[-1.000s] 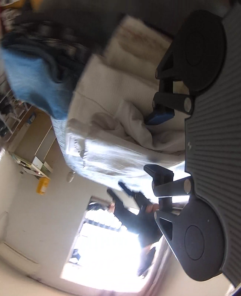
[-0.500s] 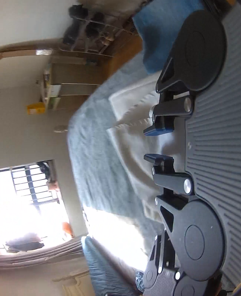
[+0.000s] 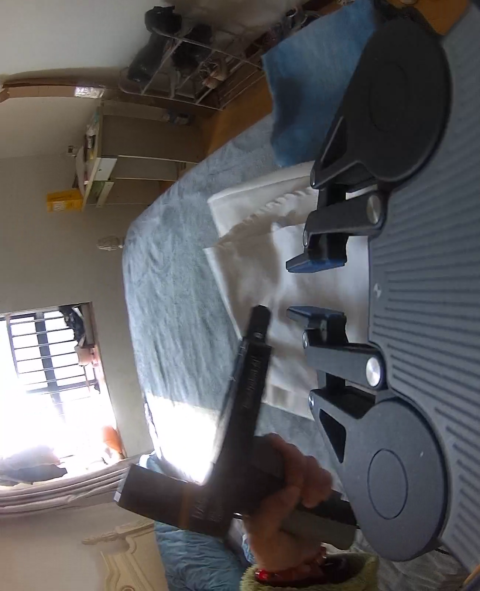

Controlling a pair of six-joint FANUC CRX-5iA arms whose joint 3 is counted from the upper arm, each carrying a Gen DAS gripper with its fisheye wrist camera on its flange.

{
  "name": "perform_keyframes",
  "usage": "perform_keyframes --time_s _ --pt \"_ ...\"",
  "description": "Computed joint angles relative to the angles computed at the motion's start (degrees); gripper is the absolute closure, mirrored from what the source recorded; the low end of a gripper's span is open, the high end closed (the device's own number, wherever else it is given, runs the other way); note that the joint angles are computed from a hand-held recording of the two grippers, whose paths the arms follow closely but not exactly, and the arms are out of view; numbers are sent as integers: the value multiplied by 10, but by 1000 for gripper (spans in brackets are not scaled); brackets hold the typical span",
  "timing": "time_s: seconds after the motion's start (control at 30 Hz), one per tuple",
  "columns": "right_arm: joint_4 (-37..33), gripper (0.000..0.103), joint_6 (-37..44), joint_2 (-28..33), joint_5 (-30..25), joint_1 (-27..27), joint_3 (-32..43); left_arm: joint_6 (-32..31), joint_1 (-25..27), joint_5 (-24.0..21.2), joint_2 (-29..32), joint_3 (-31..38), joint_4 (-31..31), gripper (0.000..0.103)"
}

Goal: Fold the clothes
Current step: 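Lower the shirt onto the stack of folded clothes and open both grippers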

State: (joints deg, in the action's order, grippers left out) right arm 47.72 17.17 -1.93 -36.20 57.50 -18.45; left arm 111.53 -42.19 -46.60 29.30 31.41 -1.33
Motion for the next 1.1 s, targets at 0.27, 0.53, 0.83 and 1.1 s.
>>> perform_keyframes --time_s 0.27,0.53,0.83,1.1 --pt "19 85 -25 -74 -37 46 -43 64 -34 -56 -43 12 -61 54" --pt "-97 84 -2 -32 -138 83 21 149 -80 -115 -138 -39 -112 47" --pt "-68 45 -143 -68 -446 292 112 285 -235 -266 -228 -6 -278 9" --pt "-23 5 -177 -63 -472 346 137 367 -377 -466 -182 133 -449 0"
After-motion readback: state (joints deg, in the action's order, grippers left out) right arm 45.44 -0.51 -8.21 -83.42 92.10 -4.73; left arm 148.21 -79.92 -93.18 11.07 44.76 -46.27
